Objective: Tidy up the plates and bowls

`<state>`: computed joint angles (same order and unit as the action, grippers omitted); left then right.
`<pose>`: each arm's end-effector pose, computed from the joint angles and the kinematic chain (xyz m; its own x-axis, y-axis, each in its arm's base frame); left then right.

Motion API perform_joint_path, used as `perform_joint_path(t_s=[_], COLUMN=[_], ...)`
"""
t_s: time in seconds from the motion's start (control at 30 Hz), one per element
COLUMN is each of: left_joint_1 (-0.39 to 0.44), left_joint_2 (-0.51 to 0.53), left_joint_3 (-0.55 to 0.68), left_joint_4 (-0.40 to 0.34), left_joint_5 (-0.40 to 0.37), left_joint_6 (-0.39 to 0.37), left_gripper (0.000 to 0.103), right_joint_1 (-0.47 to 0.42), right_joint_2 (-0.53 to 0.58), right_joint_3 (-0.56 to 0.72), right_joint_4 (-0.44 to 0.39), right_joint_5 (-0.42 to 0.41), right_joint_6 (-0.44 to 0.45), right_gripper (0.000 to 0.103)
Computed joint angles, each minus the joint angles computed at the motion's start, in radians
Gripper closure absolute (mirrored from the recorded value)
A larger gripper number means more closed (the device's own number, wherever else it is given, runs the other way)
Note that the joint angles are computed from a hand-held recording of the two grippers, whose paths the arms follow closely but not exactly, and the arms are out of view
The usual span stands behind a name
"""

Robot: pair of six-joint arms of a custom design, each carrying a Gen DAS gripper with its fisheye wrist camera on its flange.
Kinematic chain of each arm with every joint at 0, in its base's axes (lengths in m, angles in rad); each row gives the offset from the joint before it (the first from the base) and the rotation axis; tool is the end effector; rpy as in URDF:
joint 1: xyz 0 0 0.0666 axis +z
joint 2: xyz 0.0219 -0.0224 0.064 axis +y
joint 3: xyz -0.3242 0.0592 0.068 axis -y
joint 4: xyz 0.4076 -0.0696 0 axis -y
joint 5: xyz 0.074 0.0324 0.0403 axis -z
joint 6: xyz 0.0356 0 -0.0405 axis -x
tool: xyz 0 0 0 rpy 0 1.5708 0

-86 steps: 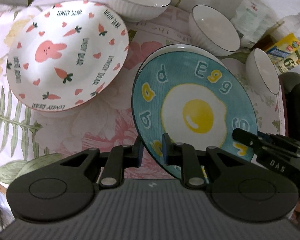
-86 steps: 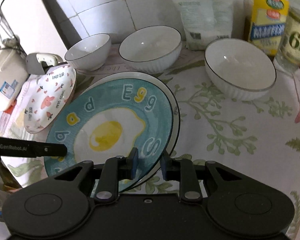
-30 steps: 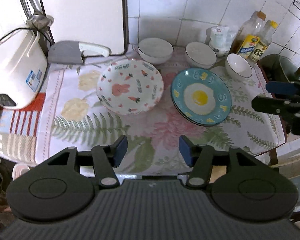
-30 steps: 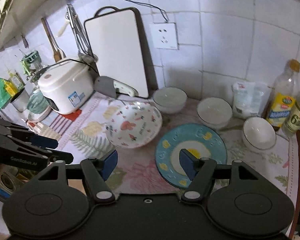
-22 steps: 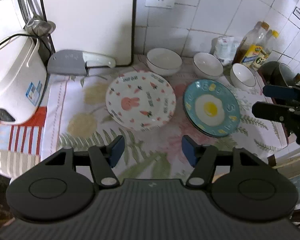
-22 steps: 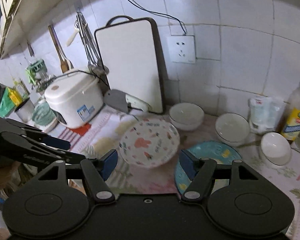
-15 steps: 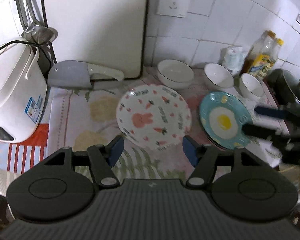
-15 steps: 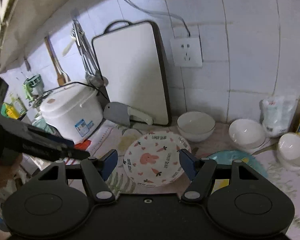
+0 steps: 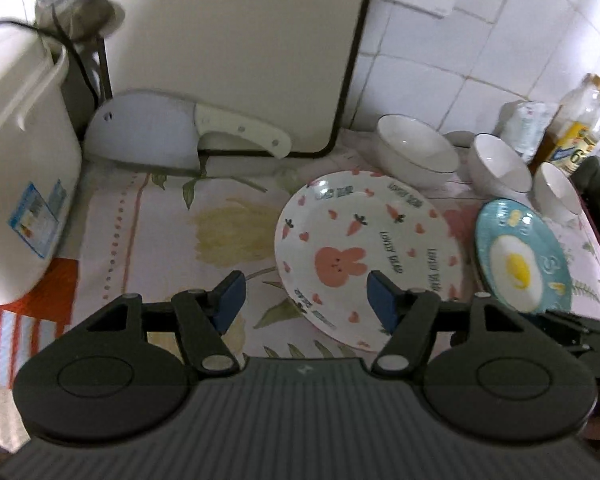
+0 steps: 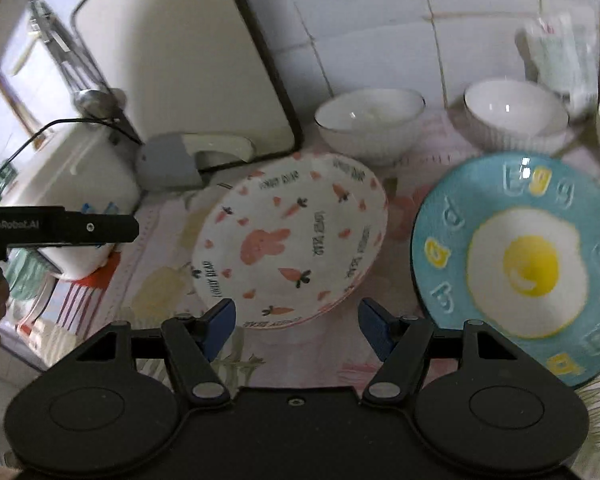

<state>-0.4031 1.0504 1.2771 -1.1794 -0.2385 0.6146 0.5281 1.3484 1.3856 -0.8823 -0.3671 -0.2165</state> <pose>0.3523 -0.1416 0.4487 -0.7597 -0.2852 -0.5845 -0.2237 0.9585 -0.1768 0.4214 0.2601 0.3966 -0.7763 -0.2207 -0.5905 -0.5215 0.7511 0.4048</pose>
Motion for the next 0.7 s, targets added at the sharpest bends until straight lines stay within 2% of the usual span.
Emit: perform_joint_path(t_s=[0.13,0.27,0.33,0.43,0.5,0.57,0.7], left_joint_1=[0.043,0.063,0.073,0.094,0.11,0.115,0.117], left_joint_2=[0.025,0.073,0.087,0.1,0.109,0.124,0.106], left_joint_3=[-0.049,-0.066,-0.072,-0.081,-0.084,-0.079,-0.108], left_joint_4=[0.067,0.099,0.116,0.145,0.158,0.148,0.179], left_joint_5=[0.047,0.049,0.056,0.106,0.162,0.173,0.181], left_joint_6=[-0.008,-0.023,-0.027,-0.03,-0.025,-0.011,0.003], left_gripper=[0.039,0.041,0.044,0.06,0.079,0.086,0.088], right_joint_1=[0.015,0.031,0.036,0.045,0.047,0.049,0.047], right_joint_2=[0.019,0.047,0.063,0.075,0.085,0.091,0.094], right_joint_3=[-0.022,-0.028,-0.021,-0.015,-0.011,-0.011,-0.015], right_joint_4=[0.052,0.101,0.109,0.118,0.117,0.126,0.144], right_joint_5=[0.028,0.052,0.063,0.079,0.081,0.094,0.098], right_joint_6=[-0.042,-0.075,-0.088,-0.084,-0.092,-0.107,-0.127], right_gripper=[0.03,0.03,0.036,0.04,0.04,0.046,0.049])
